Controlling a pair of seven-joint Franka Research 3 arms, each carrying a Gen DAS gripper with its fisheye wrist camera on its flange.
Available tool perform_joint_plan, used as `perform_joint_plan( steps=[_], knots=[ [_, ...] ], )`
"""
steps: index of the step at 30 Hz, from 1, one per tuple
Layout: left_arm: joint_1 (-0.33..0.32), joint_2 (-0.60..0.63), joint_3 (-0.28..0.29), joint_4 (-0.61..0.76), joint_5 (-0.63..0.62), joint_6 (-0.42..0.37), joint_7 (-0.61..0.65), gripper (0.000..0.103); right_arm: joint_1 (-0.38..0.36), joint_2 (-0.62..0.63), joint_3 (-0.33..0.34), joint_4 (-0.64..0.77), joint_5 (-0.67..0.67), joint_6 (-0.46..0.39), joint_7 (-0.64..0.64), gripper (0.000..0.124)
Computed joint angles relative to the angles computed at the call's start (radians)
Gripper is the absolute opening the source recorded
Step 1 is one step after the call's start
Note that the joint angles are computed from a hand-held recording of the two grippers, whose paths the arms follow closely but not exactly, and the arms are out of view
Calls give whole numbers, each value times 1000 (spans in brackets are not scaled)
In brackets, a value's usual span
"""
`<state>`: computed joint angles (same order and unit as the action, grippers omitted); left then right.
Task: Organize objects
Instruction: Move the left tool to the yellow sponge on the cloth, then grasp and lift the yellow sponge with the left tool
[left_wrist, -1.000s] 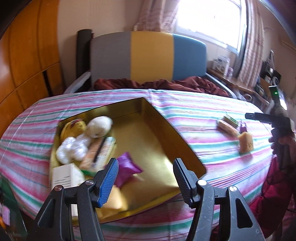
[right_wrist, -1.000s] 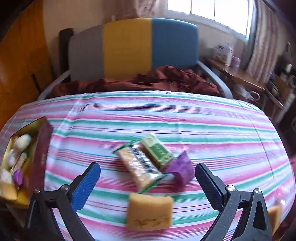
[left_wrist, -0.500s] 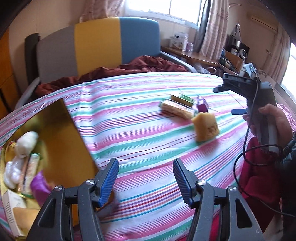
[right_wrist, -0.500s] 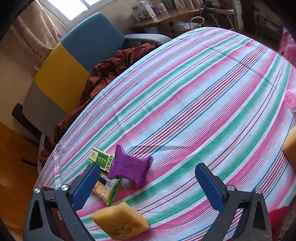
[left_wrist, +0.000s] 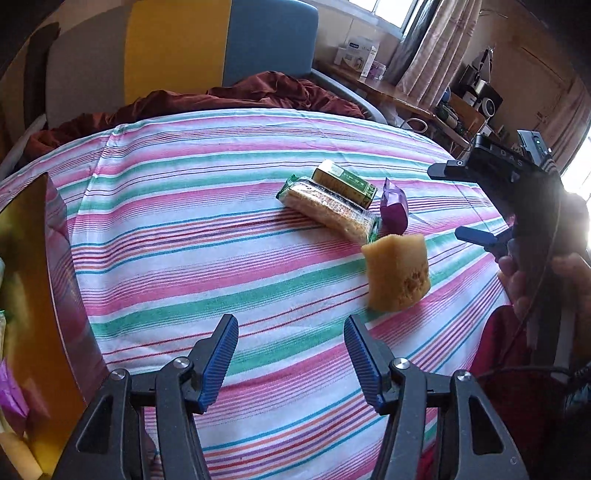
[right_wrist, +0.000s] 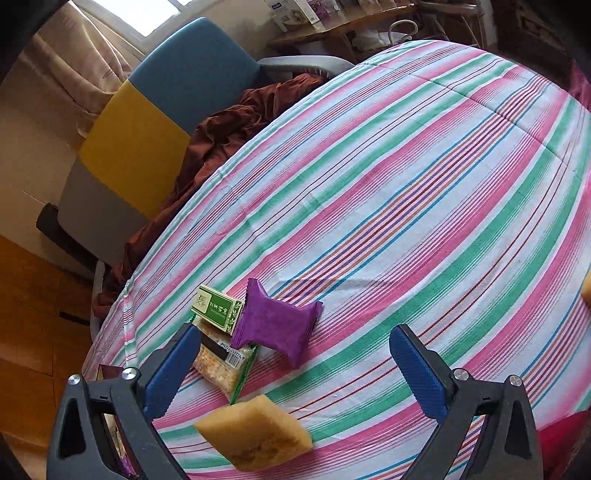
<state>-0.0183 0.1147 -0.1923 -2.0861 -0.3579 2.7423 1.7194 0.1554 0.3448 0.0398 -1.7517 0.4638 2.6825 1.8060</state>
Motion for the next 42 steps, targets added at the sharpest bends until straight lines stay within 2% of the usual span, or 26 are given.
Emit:
perform_joint_plan(
  steps=[2, 7, 11, 15, 17, 18, 19, 22, 27, 30, 33, 35, 38, 40, 42],
  knots=[
    [-3, 9, -8, 17, -8, 3, 6, 56, -2, 4, 1, 5, 3, -6, -4, 103],
    [-4, 30, -59, 65, -162, -15, 173, 58, -17, 5, 14, 5, 44, -3, -33, 103],
    [-33, 106, -54, 146, -102, -37, 115, 64, -33, -9, 27, -17, 103, 28, -61, 103],
    [-9, 204, -92, 243, -133, -85, 105, 64, -39, -6, 26, -14, 132, 19, -70, 103],
    [14, 240, -112, 272, -161, -122, 97, 59, -36, -2, 21, -9, 127, 11, -65, 103],
    [26, 229, -129, 249, -191, -83, 121, 50, -37, 0, 22, -5, 130, 7, -66, 103],
    [46, 220, -149, 239, -221, -90, 159, 46, -36, 4, 21, 1, 127, 1, -65, 103],
    [65, 150, -167, 148, -293, -31, 265, 42, -25, 17, 12, 22, 91, -20, -57, 103],
    [48, 1, -125, -30, -392, 69, 393, 42, -7, 22, 2, 34, 32, -28, -52, 103],
    [29, -73, -85, -123, -437, 82, 461, 42, -1, 28, -3, 43, 3, -47, -43, 103],
    [7, -124, -45, -186, -596, 72, 587, 42, 24, 35, -25, 55, -72, -63, -13, 103],
    [-20, -133, -23, -200, -608, 91, 609, 41, 48, 42, -40, 69, -143, -71, -1, 102],
    [-57, -137, 9, -209, -598, 103, 613, 41, 109, 63, -87, 105, -315, -101, 46, 91],
    [-72, -144, 29, -214, -625, 90, 635, 41, 136, 80, -105, 132, -407, -140, 67, 78],
    [-80, -151, 44, -218, -652, 74, 652, 41, 143, 97, -107, 157, -455, -175, 73, 76]
  ],
)
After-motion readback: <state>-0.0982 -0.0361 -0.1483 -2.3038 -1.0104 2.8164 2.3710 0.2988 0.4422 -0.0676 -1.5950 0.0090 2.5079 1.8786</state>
